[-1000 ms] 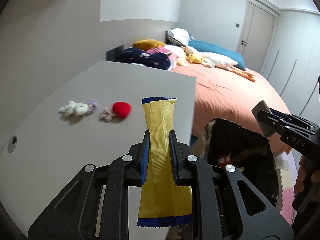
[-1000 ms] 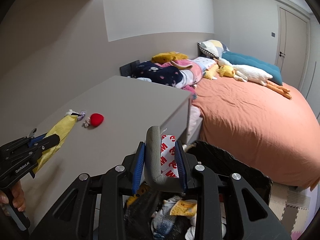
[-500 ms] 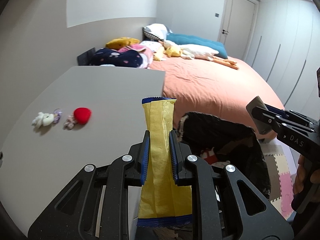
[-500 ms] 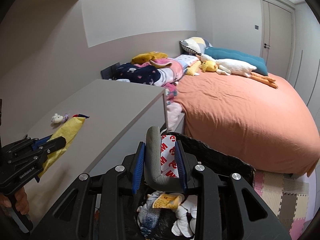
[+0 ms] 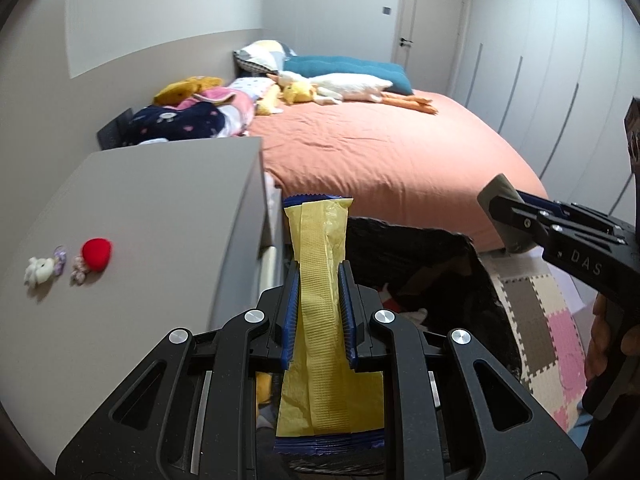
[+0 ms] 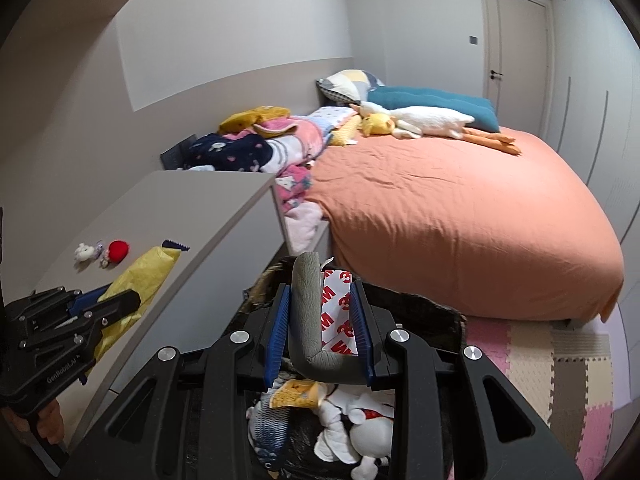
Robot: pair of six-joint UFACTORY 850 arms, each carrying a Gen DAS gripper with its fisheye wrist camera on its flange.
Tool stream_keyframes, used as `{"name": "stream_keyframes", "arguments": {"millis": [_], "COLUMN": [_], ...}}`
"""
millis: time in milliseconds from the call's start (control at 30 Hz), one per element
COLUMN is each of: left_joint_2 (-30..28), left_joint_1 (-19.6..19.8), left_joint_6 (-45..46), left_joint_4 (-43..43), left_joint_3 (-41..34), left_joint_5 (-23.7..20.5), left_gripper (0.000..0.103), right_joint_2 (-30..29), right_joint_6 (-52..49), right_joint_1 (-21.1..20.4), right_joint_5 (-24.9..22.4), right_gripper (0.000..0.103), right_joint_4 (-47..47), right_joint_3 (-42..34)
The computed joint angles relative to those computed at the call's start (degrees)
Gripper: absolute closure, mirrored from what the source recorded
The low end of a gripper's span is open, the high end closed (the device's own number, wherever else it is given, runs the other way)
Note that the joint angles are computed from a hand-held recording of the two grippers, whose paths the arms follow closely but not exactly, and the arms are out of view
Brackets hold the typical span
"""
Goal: Organize soft objects
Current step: 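Open both tools over the bin to drop the packet and corner guard, then move both open tools back to the desk toward the white foam toy and red heart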
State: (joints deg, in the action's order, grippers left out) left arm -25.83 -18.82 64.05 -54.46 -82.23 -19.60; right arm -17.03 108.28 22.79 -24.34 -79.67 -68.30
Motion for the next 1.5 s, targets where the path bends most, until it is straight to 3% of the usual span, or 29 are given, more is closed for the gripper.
{"name": "stream_keyframes", "arguments": {"millis": [233, 267, 300, 333, 367, 433, 533, 1500], "left_joint_2": [-0.8, -1.18, -1.44, -1.48, -0.96, 0.27, 0.69, -0.29], "left_joint_1": [-1.47, -1.62, -1.86, -2.01, -2.31, -2.75, -3.5, -1.58], "left_joint_6": [-0.57, -0.97, -1.21, -0.9, 1.81, 9.61, 9.55, 5.16], "left_joint_4": [2.4, 3.5, 4.09, 4.05, 1.63, -4.22, -2.89, 0.92], "left_joint_3": [-0.53, -0.98, -1.23, -1.18, -0.19, 1.95, 2.6, 1.23], "left_joint_5": [-2.88, -4.2, -4.82, -4.83, -3.49, -1.3, 1.14, 1.73], "left_gripper": [0.084, 0.082, 0.06, 0.016, 0.005, 0.006, 0.006, 0.006], "right_joint_2": [1.34, 1.55, 1.83, 2.11, 2.47, 2.99, 3.64, -0.27], "right_joint_6": [1.66, 2.96, 4.82, 7.17, 9.54, 11.23, 12.33, 8.65], "right_joint_1": [-0.93, -1.05, -1.25, -1.23, -1.08, -0.87, -1.21, -0.78], "right_joint_5": [-0.76, -0.68, -0.81, -1.65, -3.11, -5.08, -5.46, -3.19], "right_gripper": [0.071, 0.065, 0.046, 0.036, 0.027, 0.026, 0.025, 0.025], "right_joint_4": [0.17, -0.45, -1.09, -2.3, -3.69, -4.38, -4.72, -2.0], "right_joint_3": [1.74, 2.05, 2.47, 2.9, 3.44, 4.08, 4.85, 0.68]}}
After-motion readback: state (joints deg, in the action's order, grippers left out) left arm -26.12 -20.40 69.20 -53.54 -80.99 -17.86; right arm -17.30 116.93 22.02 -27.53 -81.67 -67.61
